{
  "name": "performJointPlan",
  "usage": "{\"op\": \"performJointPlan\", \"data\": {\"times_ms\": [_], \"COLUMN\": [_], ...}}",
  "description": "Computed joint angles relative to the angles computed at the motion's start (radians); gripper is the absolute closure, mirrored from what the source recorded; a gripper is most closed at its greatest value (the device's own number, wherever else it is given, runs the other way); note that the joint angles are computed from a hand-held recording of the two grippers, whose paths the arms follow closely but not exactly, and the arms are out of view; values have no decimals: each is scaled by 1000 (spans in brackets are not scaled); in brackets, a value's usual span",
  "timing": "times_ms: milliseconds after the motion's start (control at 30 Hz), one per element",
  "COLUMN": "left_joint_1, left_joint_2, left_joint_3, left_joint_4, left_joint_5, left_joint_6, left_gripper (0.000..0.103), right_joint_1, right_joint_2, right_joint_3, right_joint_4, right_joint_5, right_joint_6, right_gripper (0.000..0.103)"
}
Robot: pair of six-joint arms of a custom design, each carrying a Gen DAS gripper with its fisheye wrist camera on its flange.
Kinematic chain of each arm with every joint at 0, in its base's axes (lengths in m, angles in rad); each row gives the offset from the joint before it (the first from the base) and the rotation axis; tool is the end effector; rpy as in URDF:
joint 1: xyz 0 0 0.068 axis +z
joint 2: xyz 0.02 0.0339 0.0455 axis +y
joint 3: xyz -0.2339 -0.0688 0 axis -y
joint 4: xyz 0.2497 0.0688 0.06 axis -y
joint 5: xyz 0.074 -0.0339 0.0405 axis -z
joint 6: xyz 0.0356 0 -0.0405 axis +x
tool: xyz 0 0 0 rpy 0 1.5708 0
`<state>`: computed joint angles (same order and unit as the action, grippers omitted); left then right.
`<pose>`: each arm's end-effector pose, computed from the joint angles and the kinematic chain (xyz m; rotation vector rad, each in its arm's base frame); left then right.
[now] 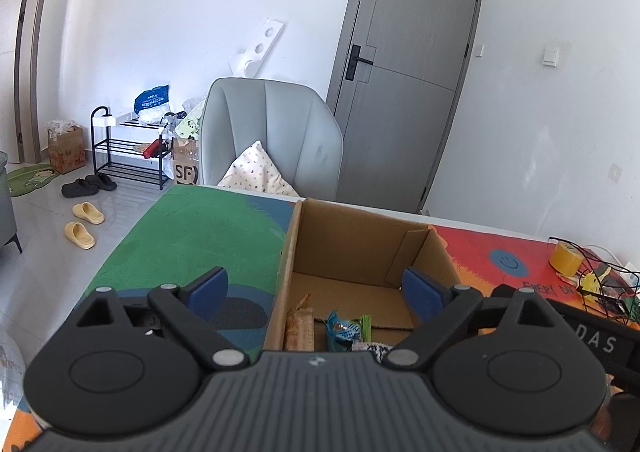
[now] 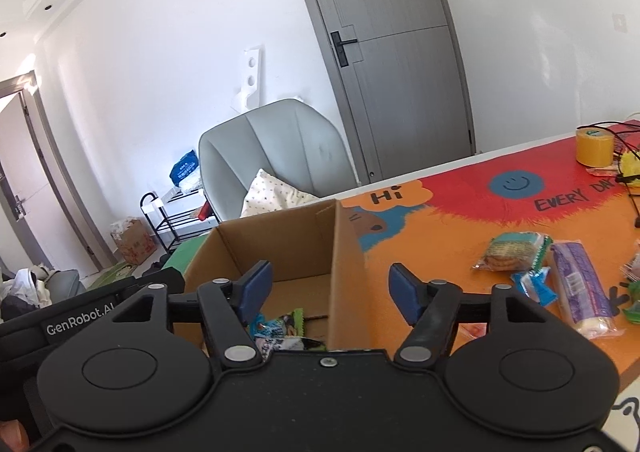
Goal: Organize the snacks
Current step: 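Move both grippers back over the remaining snacks on the table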
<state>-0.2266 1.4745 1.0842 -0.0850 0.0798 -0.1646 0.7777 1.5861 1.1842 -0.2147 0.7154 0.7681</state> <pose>0.3391 -0.0811 0.2567 0.1140 2.0570 -0.3248 0.2723 0.2354 0.2466 0.3751 1.9925 0.1858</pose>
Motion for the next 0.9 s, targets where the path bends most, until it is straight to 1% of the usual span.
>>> {"op": "performJointPlan", "data": {"times_ms": [200,267,367,633,900], "left_joint_1": [-13,-23,-44,-127,-227], "left_joint_2": [-28,-35,-50,-94,-110], "left_joint_3": [-20,-23,-32,-66,-90], "left_joint_4": [-17,-24,-28,-26,-34], "left_joint_5": [-4,-7,-11,-19,-46], "left_joint_6": [-2,0,-2,-12,-19], "left_gripper": [8,8,8,7,7], "right_joint_1": [19,24,29,39,53], "right_joint_2": [-49,-74,-116,-245,-381], "right_joint_3": [-41,-61,-95,-186,-270], "right_joint_4": [-61,-78,-105,-224,-399], "right_joint_5": [53,74,105,173,239], "right_joint_6": [49,64,90,178,315], "right_gripper": [28,21,15,12,12]}}
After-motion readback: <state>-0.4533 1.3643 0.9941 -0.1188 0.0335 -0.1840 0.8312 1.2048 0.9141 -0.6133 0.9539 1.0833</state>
